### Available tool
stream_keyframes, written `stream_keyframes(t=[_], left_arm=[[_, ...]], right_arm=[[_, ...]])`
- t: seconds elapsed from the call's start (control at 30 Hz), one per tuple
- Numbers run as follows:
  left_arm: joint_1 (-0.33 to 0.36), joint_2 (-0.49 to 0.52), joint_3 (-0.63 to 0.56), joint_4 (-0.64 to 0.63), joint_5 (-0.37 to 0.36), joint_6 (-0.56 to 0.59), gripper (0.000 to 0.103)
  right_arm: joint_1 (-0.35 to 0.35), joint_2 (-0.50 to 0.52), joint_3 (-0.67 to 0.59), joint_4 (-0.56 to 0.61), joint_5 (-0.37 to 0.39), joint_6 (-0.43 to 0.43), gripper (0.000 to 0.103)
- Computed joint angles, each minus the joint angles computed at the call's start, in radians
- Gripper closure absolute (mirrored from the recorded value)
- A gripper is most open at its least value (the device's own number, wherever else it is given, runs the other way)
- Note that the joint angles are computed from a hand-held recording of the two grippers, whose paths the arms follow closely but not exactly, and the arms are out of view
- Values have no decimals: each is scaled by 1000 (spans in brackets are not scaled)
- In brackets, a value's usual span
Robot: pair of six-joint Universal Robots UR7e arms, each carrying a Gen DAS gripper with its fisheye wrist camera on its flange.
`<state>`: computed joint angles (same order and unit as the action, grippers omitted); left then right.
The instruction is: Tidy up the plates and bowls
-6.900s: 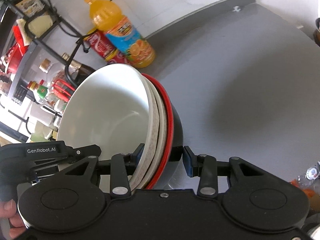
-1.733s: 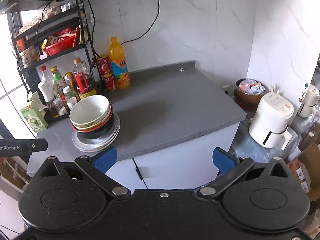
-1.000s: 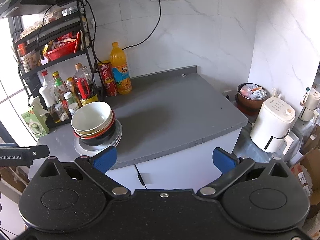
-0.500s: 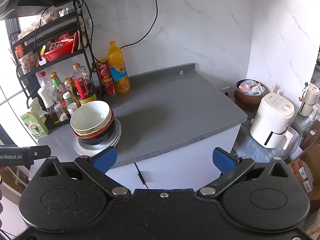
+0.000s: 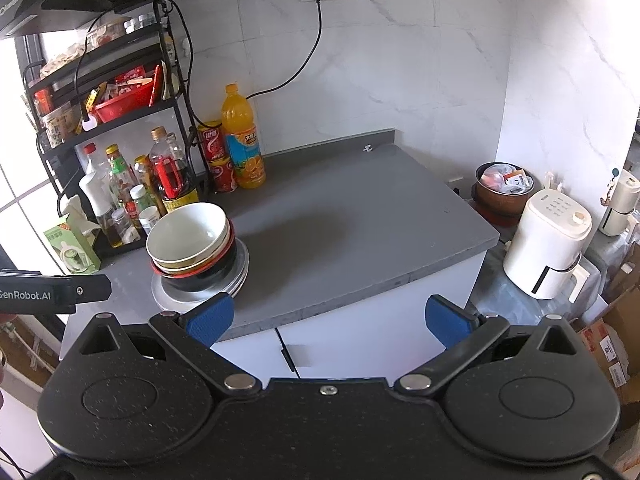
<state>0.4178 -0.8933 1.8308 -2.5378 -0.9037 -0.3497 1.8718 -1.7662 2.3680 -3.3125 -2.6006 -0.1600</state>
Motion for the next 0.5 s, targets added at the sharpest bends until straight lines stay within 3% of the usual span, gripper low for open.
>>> stream_keyframes(t=[0.5], left_arm=[[-3, 1, -7, 13, -13, 19, 0]], right_arm=[[10, 4, 5, -46, -32, 14, 0]])
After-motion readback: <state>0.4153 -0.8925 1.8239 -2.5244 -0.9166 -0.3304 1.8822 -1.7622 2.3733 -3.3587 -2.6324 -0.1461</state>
